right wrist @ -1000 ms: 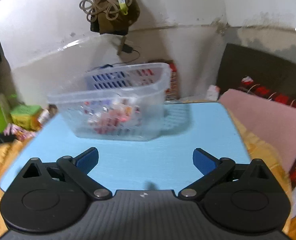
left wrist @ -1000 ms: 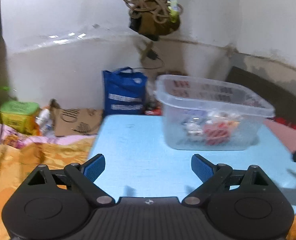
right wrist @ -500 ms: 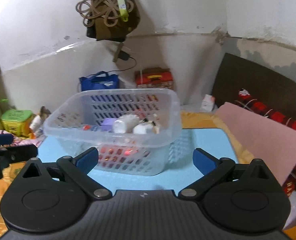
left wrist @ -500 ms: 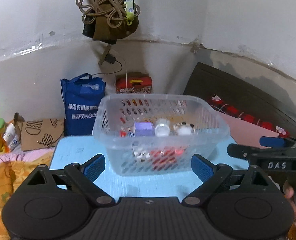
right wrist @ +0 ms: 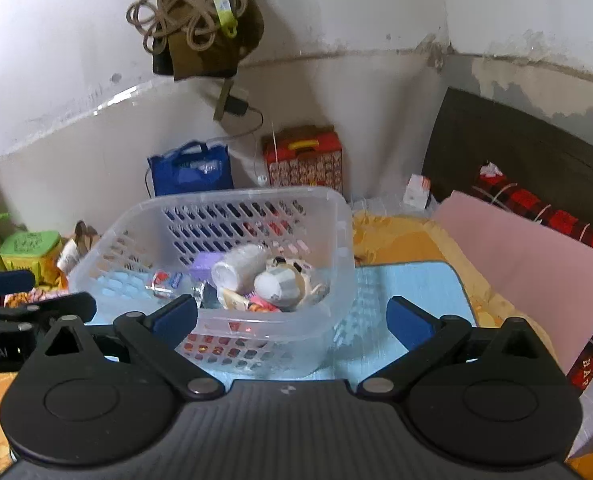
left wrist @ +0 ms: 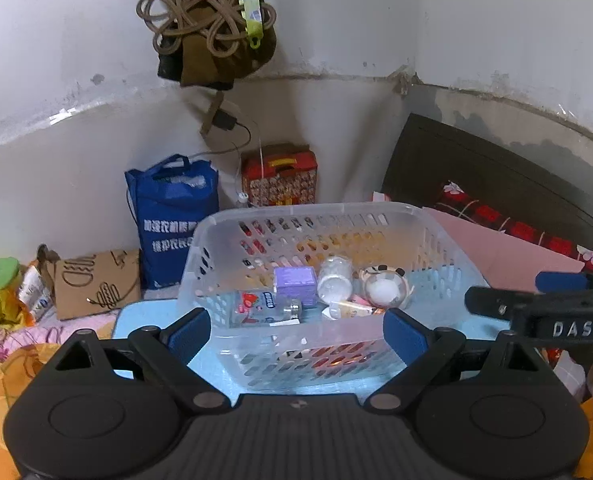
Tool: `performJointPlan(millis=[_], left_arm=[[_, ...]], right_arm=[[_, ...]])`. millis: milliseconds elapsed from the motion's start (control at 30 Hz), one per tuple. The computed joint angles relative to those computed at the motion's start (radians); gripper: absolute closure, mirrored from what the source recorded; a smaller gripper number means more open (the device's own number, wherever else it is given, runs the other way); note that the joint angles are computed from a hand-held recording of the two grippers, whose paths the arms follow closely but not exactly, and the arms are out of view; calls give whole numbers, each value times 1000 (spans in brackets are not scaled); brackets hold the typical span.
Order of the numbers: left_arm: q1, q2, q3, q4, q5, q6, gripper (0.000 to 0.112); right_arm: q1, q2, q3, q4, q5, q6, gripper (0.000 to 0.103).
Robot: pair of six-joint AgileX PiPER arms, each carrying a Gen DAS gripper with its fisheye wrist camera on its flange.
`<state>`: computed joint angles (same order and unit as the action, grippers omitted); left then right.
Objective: Organize objects
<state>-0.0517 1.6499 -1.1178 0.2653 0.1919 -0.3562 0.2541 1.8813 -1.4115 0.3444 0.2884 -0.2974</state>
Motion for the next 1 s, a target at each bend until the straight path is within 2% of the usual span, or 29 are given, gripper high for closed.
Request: performJointPlan(millis=[133, 267, 433, 667, 1000], left_arm=[[3, 12, -18, 20, 3, -36, 17], [16, 22, -34, -169, 15, 134, 17], [-12, 46, -61, 33, 44, -58, 17], [-22, 49, -60, 49, 51, -63, 17], [-21, 35, -42, 83, 42, -100, 17]], right_arm=[[-5, 5, -5, 7, -8, 2, 0], [-4, 5, -7, -3, -1, -3, 0], [-12, 16, -16, 73, 19, -78, 0], [-14, 24, -26, 67, 44, -56, 0], [-20, 9, -11, 91, 36, -64, 0]])
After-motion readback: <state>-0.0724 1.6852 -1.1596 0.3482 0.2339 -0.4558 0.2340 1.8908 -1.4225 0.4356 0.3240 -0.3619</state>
